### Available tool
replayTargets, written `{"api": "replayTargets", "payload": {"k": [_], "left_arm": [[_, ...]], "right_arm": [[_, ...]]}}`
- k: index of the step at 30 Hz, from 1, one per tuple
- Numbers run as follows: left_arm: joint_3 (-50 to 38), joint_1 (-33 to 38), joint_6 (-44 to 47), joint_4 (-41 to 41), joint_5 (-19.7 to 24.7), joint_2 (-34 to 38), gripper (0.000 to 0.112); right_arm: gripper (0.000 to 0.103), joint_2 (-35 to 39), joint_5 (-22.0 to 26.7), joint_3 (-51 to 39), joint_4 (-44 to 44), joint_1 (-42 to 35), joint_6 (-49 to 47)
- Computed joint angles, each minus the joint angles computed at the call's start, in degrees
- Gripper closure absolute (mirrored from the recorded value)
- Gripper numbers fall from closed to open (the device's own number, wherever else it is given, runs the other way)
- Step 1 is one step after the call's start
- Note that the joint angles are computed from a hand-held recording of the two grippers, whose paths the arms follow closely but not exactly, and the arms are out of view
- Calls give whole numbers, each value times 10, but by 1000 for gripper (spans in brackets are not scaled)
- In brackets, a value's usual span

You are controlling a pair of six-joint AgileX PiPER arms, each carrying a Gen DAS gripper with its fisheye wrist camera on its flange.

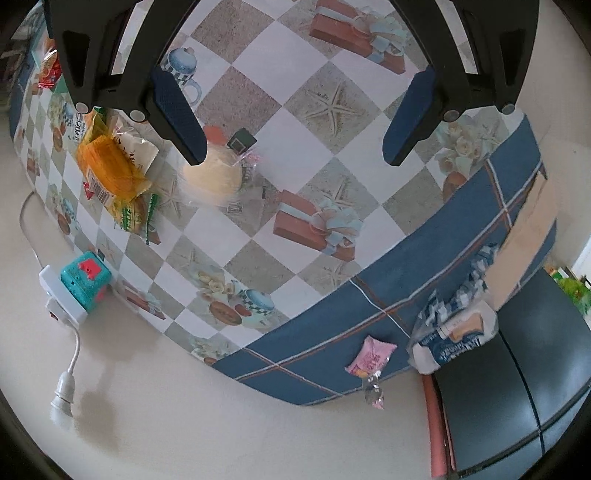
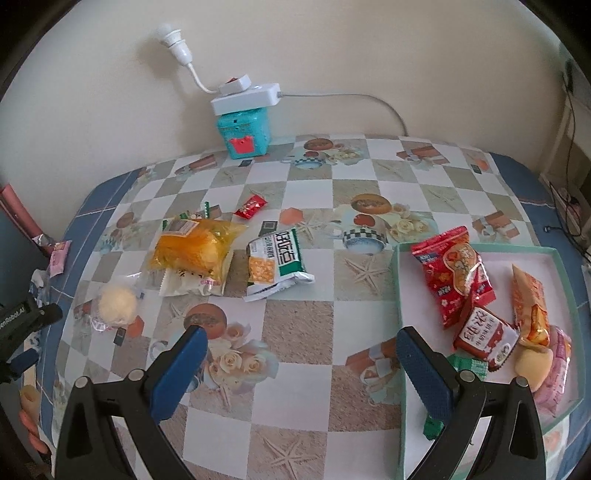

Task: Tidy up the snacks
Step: 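Grasp the green-white cracker pack with the right tool while the left tool grasps the bagged round bun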

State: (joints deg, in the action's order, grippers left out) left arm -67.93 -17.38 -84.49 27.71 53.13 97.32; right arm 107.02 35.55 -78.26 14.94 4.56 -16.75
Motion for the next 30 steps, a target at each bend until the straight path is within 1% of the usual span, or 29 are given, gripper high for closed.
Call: {"api": "replayTargets", "payload": {"k": [1,5,9,13,18,21,24,26,30], "left_arm": [[1,4,5,-4,-6,1,16],[10,27,27,-26,-53,5,16],[-15,30,41,-29,-43,36,16],[-20,46,80,-59,-86,57,16],[-44,53,90,-65,-97,92,16],[-59,54,101,-65,-105,109,16],[-71,54,113,-69,-111,123,16],[-78,55,121,-73,-114,132,16],[-95,55,130,-72,-118,151,16]], "right_arm": [[0,2,-3,0,-3,3,1],[0,14,-5,-7,0,7,-5],[0,33,-10,-20,-22,12,16],[0,59,-15,-42,-50,21,41],[0,96,-16,-80,-58,27,51],[0,120,-16,-109,-90,38,75],[0,146,-6,-143,-111,47,83],[1,168,12,-173,-133,54,99],[2,197,32,-212,-156,63,112]]}}
